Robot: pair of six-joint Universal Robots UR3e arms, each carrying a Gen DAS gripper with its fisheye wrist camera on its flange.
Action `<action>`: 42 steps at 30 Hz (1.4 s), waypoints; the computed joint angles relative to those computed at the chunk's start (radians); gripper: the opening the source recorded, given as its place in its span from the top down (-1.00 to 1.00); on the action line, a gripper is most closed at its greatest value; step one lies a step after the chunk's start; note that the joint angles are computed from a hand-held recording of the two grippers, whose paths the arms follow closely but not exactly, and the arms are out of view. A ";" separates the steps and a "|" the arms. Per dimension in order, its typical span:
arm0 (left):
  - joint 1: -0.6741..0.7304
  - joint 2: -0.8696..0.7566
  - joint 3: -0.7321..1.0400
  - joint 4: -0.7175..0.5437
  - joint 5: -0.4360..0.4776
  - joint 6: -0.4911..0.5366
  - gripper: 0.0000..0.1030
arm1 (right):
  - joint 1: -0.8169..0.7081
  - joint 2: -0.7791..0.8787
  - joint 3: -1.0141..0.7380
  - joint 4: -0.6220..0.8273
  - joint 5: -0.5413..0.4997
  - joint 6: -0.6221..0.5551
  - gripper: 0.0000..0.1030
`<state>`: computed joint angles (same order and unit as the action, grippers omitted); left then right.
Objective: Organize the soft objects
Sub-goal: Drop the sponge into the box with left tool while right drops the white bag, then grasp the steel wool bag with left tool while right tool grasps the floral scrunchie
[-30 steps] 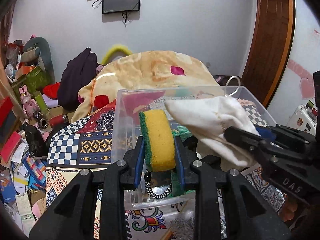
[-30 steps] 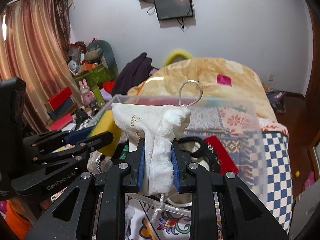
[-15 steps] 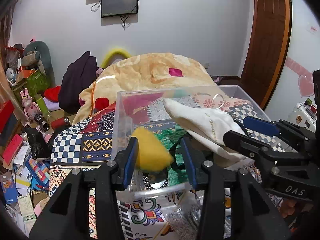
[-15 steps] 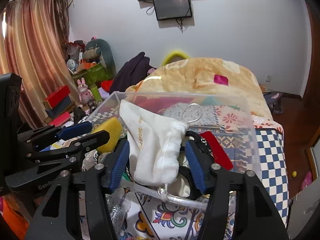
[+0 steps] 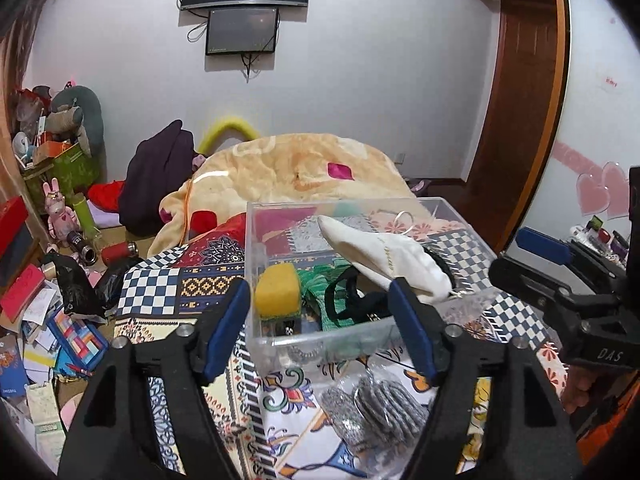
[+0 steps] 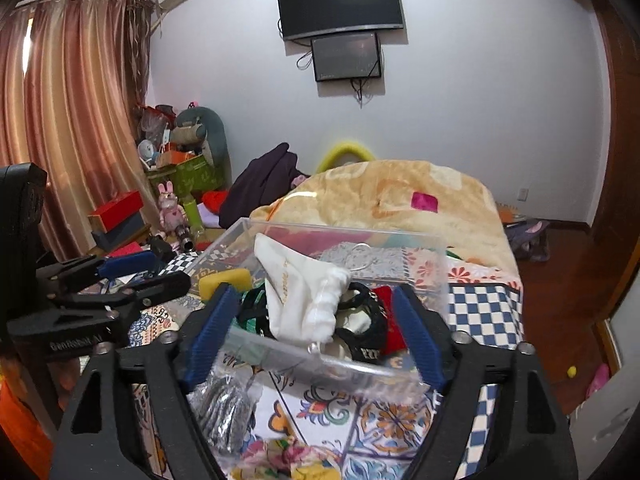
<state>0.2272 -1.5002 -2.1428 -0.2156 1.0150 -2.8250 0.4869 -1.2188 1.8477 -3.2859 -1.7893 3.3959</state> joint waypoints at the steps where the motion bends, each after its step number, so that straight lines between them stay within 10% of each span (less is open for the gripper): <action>1: 0.008 0.017 -0.015 -0.006 -0.010 0.006 -0.44 | 0.007 -0.003 0.012 -0.008 -0.010 0.002 -0.65; 31: -0.085 -0.045 -0.209 0.003 0.083 0.070 -0.56 | 0.063 0.068 0.170 0.062 0.057 0.044 -0.64; 42: -0.041 -0.069 -0.203 -0.060 -0.012 0.071 -0.32 | 0.026 0.007 0.258 0.017 0.048 0.061 0.53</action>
<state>0.1861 -1.5696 -2.3457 -0.2755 1.0030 -2.7536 0.5128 -1.2121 2.1053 -3.2690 -1.7410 3.4568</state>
